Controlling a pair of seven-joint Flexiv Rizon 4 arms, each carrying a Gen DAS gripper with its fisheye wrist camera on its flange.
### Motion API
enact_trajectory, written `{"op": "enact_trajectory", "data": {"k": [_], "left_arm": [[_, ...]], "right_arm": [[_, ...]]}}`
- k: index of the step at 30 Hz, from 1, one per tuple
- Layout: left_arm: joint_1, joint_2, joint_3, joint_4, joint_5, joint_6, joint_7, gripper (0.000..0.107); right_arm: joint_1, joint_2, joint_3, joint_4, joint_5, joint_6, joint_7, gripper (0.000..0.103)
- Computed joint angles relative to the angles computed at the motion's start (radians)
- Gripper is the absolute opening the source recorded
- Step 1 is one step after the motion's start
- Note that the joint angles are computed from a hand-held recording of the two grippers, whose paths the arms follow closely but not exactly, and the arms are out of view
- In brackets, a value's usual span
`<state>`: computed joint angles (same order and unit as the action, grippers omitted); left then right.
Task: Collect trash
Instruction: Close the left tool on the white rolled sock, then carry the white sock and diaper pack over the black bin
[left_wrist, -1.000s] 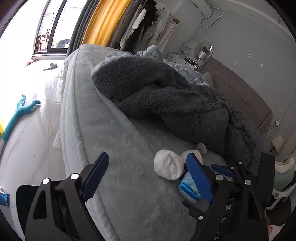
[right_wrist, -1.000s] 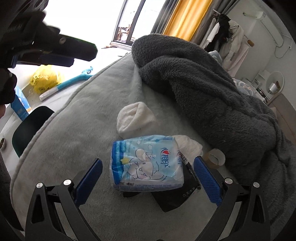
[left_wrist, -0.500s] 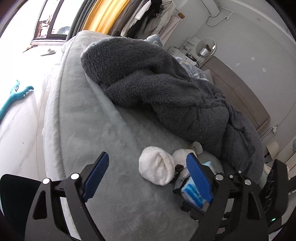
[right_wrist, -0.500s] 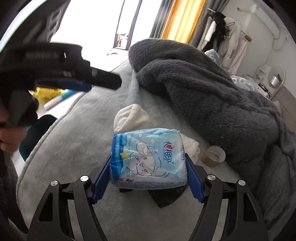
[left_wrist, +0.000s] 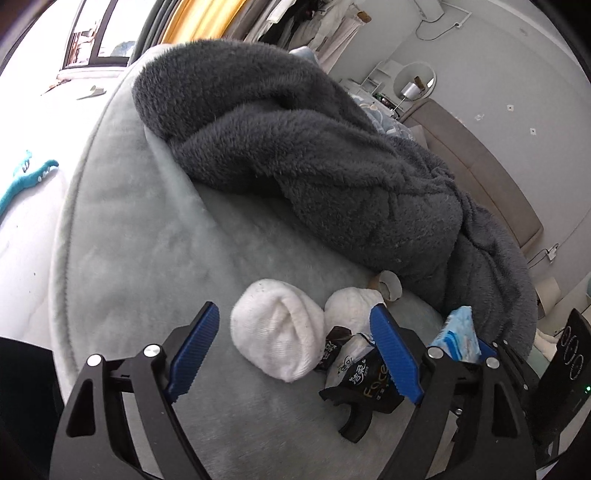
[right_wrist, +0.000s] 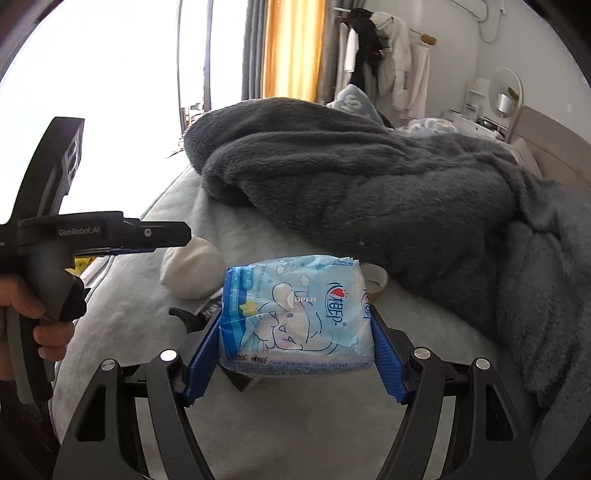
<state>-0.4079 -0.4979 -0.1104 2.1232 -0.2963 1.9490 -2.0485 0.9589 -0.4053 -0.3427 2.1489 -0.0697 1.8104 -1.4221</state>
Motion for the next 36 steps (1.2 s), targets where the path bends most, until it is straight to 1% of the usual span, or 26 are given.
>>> {"op": "enact_trajectory", "data": {"k": [1, 2, 3, 4, 8, 11, 12, 13, 14, 15, 16, 18, 19, 20, 22, 23, 26, 27, 30, 32, 34, 36], "left_arm": [[0.002, -0.005, -0.003, -0.006, -0.001, -0.004, -0.002, 0.082], [-0.015, -0.011, 0.011, -0.016, -0.015, -0.015, 0.001, 0.080], [-0.044, -0.015, 0.037, -0.025, -0.035, -0.030, 0.007, 0.078], [-0.101, -0.020, 0.091, -0.041, -0.074, -0.060, 0.024, 0.075], [-0.237, -0.041, 0.227, -0.081, -0.153, -0.132, 0.048, 0.069], [-0.280, -0.054, 0.277, -0.099, -0.160, -0.154, 0.045, 0.066], [-0.301, -0.058, 0.302, -0.105, -0.163, -0.163, 0.042, 0.062], [-0.339, -0.065, 0.348, -0.113, -0.171, -0.181, 0.038, 0.058], [-0.350, -0.068, 0.363, -0.117, -0.167, -0.189, 0.032, 0.057], [-0.357, -0.070, 0.374, -0.120, -0.161, -0.196, 0.026, 0.056], [-0.364, -0.072, 0.386, -0.124, -0.154, -0.205, 0.020, 0.055], [-0.408, -0.079, 0.447, -0.138, -0.130, -0.236, 0.016, 0.053], [-0.425, -0.085, 0.471, -0.148, -0.116, -0.250, 0.010, 0.051], [-0.441, -0.089, 0.493, -0.157, -0.098, -0.262, 0.007, 0.050], [-0.455, -0.090, 0.518, -0.164, -0.065, -0.274, -0.003, 0.049], [-0.448, -0.085, 0.512, -0.160, -0.049, -0.269, -0.007, 0.048], [-0.412, -0.065, 0.477, -0.142, -0.009, -0.230, -0.021, 0.047], [-0.418, -0.060, 0.485, -0.135, -0.003, -0.220, -0.021, 0.047], [-0.464, -0.054, 0.540, -0.120, -0.007, -0.210, -0.016, 0.047], [-0.495, -0.051, 0.574, -0.109, -0.016, -0.208, -0.010, 0.047], [-0.546, -0.051, 0.631, -0.097, -0.027, -0.214, -0.002, 0.047], [-0.594, -0.050, 0.684, -0.081, -0.034, -0.214, 0.006, 0.047]], "right_arm": [[0.002, 0.002, -0.003, 0.006, 0.003, 0.005, -0.001, 0.074], [0.007, 0.002, -0.007, 0.010, 0.007, 0.008, -0.002, 0.074], [0.005, 0.004, -0.007, 0.012, 0.010, 0.010, -0.004, 0.074], [0.012, 0.007, -0.013, 0.017, 0.016, 0.014, -0.006, 0.074], [0.010, 0.010, -0.009, 0.017, 0.032, 0.015, -0.010, 0.074], [0.027, 0.015, -0.024, 0.021, 0.044, 0.013, -0.008, 0.074], [0.032, 0.017, -0.028, 0.021, 0.047, 0.011, -0.005, 0.074], [0.041, 0.019, -0.035, 0.021, 0.052, 0.007, 0.001, 0.074], [0.045, 0.021, -0.039, 0.020, 0.055, 0.004, 0.009, 0.074], [0.033, 0.024, -0.025, 0.017, 0.055, -0.002, 0.021, 0.074], [-0.005, 0.029, 0.017, 0.009, 0.050, -0.013, 0.039, 0.074], [-0.106, 0.035, 0.128, -0.011, 0.031, -0.024, 0.083, 0.074], [-0.137, 0.038, 0.162, -0.016, 0.023, -0.025, 0.104, 0.074], [-0.151, 0.039, 0.179, -0.019, 0.016, -0.027, 0.125, 0.074], [-0.222, 0.039, 0.258, -0.034, 0.001, -0.032, 0.169, 0.074], [-0.258, 0.036, 0.298, -0.043, -0.006, -0.030, 0.189, 0.074], [-0.268, 0.034, 0.315, -0.052, -0.021, -0.033, 0.248, 0.074], [-0.275, 0.032, 0.324, -0.054, -0.027, -0.032, 0.263, 0.074], [-0.258, 0.030, 0.314, -0.056, -0.041, -0.034, 0.305, 0.074], [-0.283, 0.023, 0.345, -0.066, -0.051, -0.028, 0.328, 0.074], [-0.293, 0.020, 0.362, -0.072, -0.058, -0.028, 0.349, 0.074], [-0.345, 0.010, 0.429, -0.088, -0.073, -0.029, 0.367, 0.074]]}}
